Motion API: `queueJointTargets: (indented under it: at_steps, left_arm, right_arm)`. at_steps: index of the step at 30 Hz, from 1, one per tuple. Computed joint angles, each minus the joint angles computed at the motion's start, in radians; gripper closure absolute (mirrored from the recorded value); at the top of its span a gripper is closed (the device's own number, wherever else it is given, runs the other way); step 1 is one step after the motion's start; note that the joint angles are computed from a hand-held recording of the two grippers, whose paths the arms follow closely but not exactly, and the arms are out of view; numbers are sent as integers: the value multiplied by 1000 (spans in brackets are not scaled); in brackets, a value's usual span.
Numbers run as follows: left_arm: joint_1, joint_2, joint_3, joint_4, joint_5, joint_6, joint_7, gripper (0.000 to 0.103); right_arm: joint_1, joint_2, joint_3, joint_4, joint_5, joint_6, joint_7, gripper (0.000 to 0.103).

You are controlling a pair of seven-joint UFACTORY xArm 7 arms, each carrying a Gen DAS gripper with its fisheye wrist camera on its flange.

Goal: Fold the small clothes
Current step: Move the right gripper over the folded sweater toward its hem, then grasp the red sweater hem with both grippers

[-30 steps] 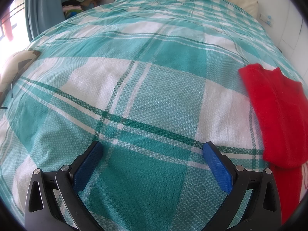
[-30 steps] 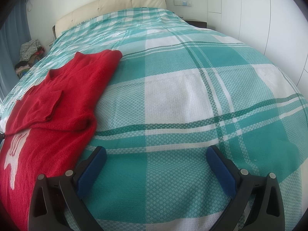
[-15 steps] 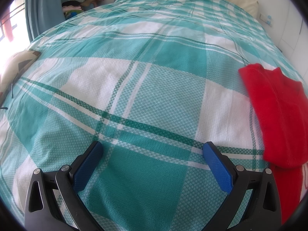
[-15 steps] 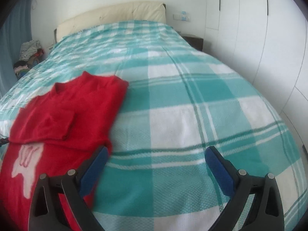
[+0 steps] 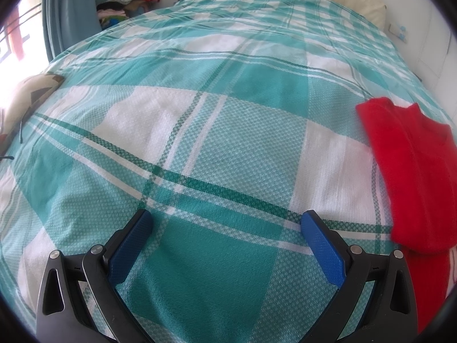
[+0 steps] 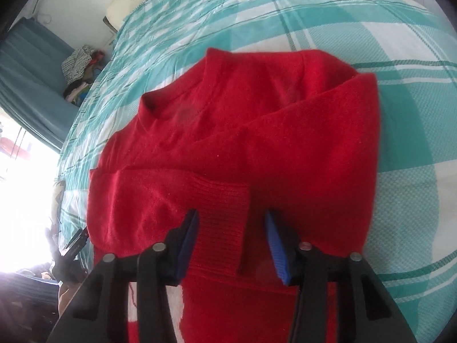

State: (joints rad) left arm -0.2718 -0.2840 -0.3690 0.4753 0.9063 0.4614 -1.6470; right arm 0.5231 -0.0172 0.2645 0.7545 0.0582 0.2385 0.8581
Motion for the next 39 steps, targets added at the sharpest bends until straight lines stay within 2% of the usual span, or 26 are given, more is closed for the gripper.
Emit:
queueJointTargets:
  at_steps: [1,3,5,7,8,10,12,14,16,17,20,24,27,29,34,39]
  left_arm:
    - [0,1,1,0,0,-1,0,0]
    - [-1,-1,3,-2,-2,-3,2,0]
    - [-1,-1,2,-1,-3,0,3,0]
    - [0,1,1,0,-2,2,1,0]
    - [0,2,1,1,-1,3,-1,0]
    - [0,-1,2,-2,1,0,-3,0]
    - [2,-2,4,-4,1,-5,-3,0]
    - [-1,-2,3,-2,-7,3,0,0]
    - [-16,-9,9,-4,-50,15,22,0]
    - [-17,-13,6,-6,-58,19,25,0]
    - [-28,-20,3,-3,-94,36,51,0]
    - [-32,-50,-14,-13,-121,48,45,0]
    - [-34,-74,-29,-20,-136,59,43,0]
    - [-32,-93,-41,-26,-142,65,31,0]
    - [-34,-160,-74,-48,-164,87,15,0]
    - [-46,-227,-125,-46,-172,160,29,0]
  right_arm:
    - [-5,-8,2,5,-71,17,54,97]
    - [-28,-60,17,-10,-255,23,204,97]
    - [-63,-105,60,8,-435,131,338,99]
    - [-62,-112,80,38,-486,258,365,99]
    - [-53,-100,72,42,-468,277,344,99]
    - [-39,-83,51,26,-413,249,301,98]
    - [-39,-81,49,7,-433,214,334,95]
    - [-40,-107,49,-23,-450,176,369,82]
    - [-51,-163,63,-67,-479,136,428,52]
    - [-58,-199,80,-86,-498,131,451,50]
    - [-34,-324,115,-133,-479,199,402,48]
    - [17,-528,195,-213,-442,339,338,33]
    - [58,-652,260,-262,-416,448,325,32]
    - [80,-713,295,-295,-397,484,340,32]
    - [112,-823,366,-388,-363,494,446,32]
    - [122,-830,363,-402,-359,473,477,32]
